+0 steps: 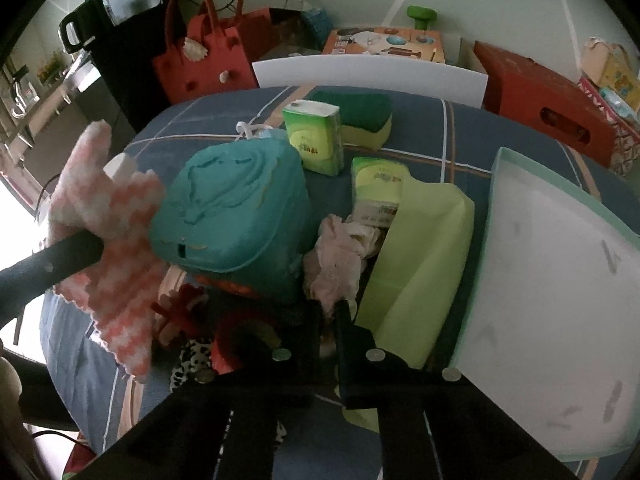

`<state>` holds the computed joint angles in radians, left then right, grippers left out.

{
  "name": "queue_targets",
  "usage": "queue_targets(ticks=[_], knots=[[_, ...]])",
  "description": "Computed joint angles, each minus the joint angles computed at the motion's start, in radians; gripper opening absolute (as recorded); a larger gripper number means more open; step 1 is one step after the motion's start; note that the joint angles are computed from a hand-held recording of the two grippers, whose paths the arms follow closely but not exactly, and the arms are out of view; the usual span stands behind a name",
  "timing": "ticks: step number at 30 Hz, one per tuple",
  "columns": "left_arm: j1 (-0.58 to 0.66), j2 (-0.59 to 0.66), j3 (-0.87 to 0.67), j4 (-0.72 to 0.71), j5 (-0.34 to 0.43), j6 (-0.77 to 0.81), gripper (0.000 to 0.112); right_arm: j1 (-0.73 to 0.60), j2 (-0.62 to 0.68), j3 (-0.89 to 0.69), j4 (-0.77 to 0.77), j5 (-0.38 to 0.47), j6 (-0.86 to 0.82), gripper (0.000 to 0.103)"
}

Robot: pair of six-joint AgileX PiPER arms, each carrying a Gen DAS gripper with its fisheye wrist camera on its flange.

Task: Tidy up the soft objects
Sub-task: 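Carry the striped towel with the left tool while the right tool carries the beige cloth into the white tray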

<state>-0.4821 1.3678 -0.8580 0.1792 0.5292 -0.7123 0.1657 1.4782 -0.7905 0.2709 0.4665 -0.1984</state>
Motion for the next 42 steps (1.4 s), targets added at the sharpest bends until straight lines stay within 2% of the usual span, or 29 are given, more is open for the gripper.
queue_targets(ticks=[9, 19, 32, 42], knots=[[-0.012, 0.008, -0.003, 0.026, 0.007, -0.028, 0.018, -0.035, -0.054, 0.005, 0.073, 0.017, -0.060, 0.005], [-0.030, -0.045, 0.015, 0.105, 0.004, -0.106, 0.018, -0.061, -0.259, 0.021, 0.098, 0.019, -0.066, 0.005], [-0.127, -0.179, 0.008, 0.322, 0.074, -0.301, 0.018, -0.150, -0.333, 0.019, 0.200, 0.060, -0.172, 0.005], [-0.212, -0.138, -0.064, 0.380, 0.144, -0.330, 0.018, -0.271, -0.351, 0.002, 0.298, 0.112, -0.278, 0.005]])
